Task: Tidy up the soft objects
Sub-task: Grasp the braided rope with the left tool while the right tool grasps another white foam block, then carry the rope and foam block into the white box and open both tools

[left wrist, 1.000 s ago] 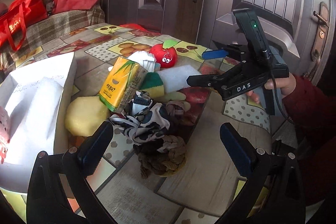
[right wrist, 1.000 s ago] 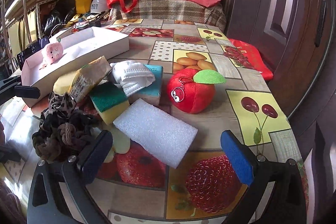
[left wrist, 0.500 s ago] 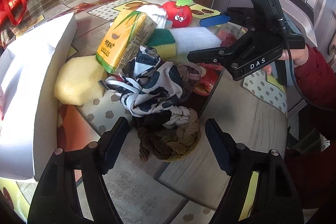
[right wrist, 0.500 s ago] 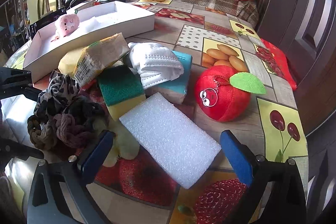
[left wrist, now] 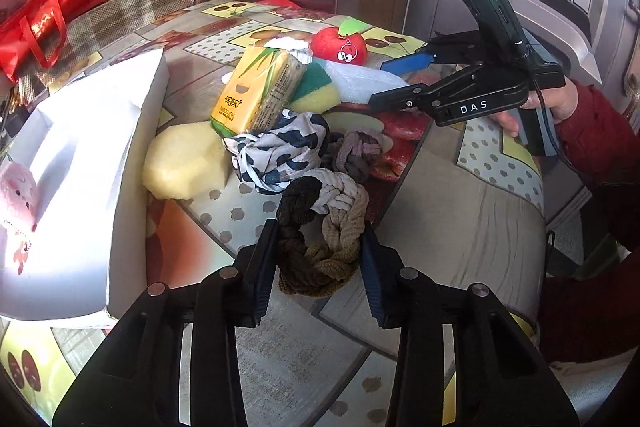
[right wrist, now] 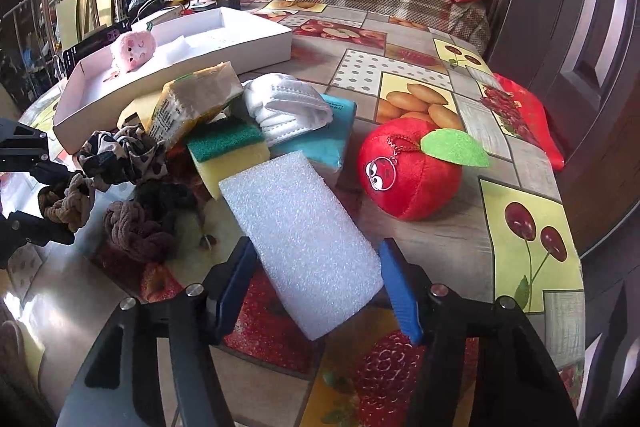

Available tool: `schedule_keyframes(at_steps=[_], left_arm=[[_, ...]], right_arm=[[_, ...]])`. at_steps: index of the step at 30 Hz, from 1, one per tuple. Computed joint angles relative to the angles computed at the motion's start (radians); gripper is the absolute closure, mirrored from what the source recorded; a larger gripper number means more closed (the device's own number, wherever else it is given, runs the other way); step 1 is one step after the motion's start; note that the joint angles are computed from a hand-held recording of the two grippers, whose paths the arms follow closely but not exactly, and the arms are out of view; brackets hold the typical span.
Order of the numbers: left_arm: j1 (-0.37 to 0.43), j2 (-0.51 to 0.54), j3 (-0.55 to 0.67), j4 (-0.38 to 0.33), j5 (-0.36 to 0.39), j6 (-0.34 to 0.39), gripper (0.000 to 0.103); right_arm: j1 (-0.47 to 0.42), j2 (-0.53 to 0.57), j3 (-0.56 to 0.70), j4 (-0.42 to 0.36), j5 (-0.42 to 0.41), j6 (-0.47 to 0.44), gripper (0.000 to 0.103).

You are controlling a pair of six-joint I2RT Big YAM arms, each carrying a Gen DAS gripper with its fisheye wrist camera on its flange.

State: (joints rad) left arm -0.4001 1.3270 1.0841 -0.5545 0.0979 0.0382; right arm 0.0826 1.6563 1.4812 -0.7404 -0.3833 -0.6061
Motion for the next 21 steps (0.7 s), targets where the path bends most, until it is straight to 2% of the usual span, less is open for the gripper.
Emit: schedule_keyframes(at_steps=[2, 4, 6, 9, 12, 14, 16, 21], left_arm=[[0.007, -0.027, -0.024, 0.041, -0.003, -0.013, 0.065], [0.018, -0.061, -0.057, 0.095, 0.008, -0.03, 0.065], [0.031, -0.085, -0.081, 0.148, 0.014, -0.051, 0.065], [0.036, -0.116, -0.118, 0.234, -0.023, -0.06, 0.065], [0.038, -0.12, -0.136, 0.309, -0.082, -0.048, 0.065], [0.038, -0.122, -0.146, 0.345, -0.115, -0.046, 0.065], [0.042, -0.127, -0.155, 0.369, -0.131, -0.047, 0.065], [0.055, -0.144, -0.175, 0.393, -0.14, -0.059, 0.065]], right_arm=[[-0.014, -0.019, -0.022, 0.016, -0.033, 0.029, 0.042], [-0.031, -0.048, -0.06, 0.068, -0.067, 0.082, 0.042], [-0.053, -0.081, -0.105, 0.146, -0.118, 0.17, 0.042], [-0.071, -0.128, -0.175, 0.295, -0.175, 0.325, 0.042], [-0.062, -0.169, -0.238, 0.449, -0.191, 0.452, 0.042], [-0.049, -0.182, -0.263, 0.523, -0.179, 0.521, 0.042], [-0.036, -0.19, -0.282, 0.571, -0.165, 0.57, 0.042], [-0.012, -0.197, -0.305, 0.616, -0.163, 0.656, 0.042]])
